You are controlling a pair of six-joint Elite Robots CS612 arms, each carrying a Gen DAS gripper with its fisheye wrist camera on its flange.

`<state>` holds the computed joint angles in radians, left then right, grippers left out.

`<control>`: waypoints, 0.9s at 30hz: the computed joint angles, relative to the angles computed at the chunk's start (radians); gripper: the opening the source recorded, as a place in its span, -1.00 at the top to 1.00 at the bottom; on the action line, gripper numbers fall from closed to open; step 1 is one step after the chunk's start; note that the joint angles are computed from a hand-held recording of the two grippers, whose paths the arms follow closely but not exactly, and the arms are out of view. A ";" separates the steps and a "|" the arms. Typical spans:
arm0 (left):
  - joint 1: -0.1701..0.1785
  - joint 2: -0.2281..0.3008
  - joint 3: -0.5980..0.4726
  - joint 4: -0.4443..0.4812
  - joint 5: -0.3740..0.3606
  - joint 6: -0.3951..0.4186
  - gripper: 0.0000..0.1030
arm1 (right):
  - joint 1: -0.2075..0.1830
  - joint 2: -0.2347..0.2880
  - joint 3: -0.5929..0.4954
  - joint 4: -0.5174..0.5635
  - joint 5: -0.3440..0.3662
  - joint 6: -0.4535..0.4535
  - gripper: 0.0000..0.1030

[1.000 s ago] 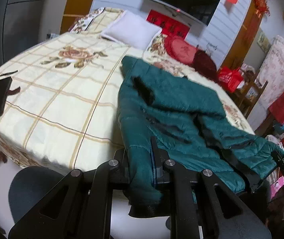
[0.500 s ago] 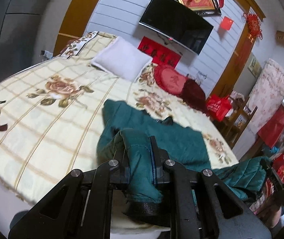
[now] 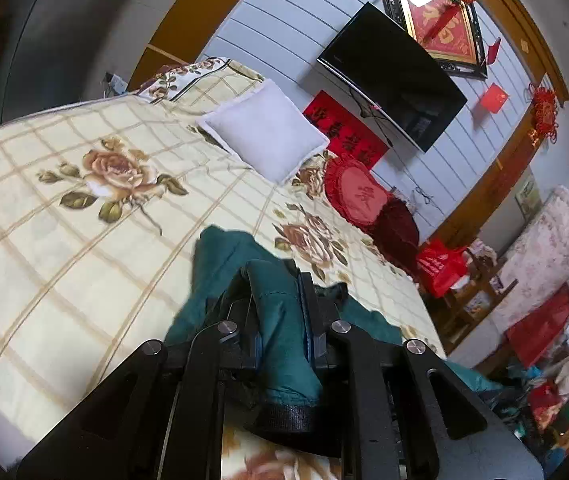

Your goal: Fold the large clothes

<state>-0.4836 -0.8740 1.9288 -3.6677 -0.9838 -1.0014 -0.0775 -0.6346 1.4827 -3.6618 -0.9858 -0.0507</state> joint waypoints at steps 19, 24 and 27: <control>0.130 0.226 -0.365 0.244 0.011 0.083 0.75 | 0.114 0.298 -0.573 0.385 -0.252 0.098 0.75; 0.139 0.268 -0.419 0.278 0.032 0.116 0.72 | 0.120 0.373 -0.720 0.492 -0.222 0.103 0.75; 0.149 0.281 -0.438 0.325 -0.002 0.106 0.68 | 0.124 0.413 -0.791 0.556 -0.220 0.091 0.75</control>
<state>-0.3348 -0.5929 1.4907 -3.3432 -0.9858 -0.8949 0.0470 -0.2214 0.6913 -3.1056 -1.2060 0.0405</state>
